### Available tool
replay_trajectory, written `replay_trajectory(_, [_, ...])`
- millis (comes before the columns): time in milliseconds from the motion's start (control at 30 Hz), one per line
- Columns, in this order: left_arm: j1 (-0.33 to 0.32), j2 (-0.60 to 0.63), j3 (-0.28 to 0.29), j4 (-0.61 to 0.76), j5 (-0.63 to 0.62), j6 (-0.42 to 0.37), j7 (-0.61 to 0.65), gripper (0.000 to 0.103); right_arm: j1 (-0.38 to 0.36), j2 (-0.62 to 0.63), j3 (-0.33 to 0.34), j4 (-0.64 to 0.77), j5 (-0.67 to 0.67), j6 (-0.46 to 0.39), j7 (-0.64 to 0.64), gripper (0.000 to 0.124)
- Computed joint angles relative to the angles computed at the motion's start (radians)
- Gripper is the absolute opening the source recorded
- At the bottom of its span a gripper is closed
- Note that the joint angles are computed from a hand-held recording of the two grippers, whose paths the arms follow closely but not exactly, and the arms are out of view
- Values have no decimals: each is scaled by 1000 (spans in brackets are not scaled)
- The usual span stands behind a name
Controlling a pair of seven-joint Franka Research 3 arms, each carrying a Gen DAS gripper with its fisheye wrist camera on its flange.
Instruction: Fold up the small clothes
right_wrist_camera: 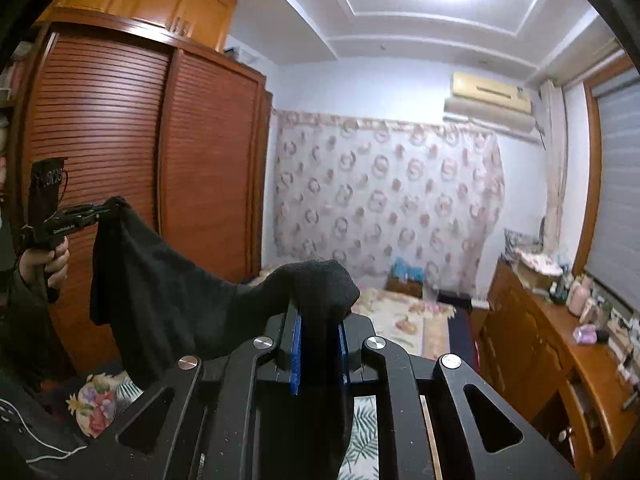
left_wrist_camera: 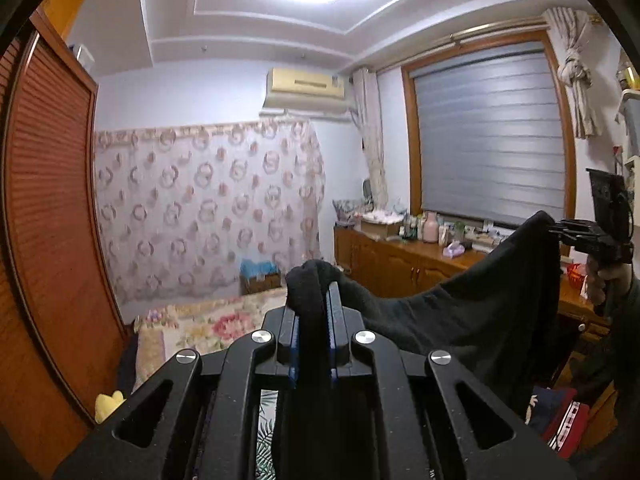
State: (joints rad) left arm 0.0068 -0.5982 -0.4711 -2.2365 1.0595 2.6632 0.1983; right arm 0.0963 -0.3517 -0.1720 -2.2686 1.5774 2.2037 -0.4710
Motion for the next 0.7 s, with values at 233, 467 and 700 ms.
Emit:
replay_trajectory(233, [58, 212, -7, 80, 115, -23, -59, 11, 26, 222, 86, 161, 20, 210, 20, 14])
replay_trajectory(467, [69, 571, 54, 258, 291, -75, -134, 11, 50, 652, 202, 557, -62, 446, 160, 14])
replay_trajectory(700, [-6, 848, 150, 479, 255, -140, 10, 11, 176, 979, 171, 963, -504, 553, 669, 14])
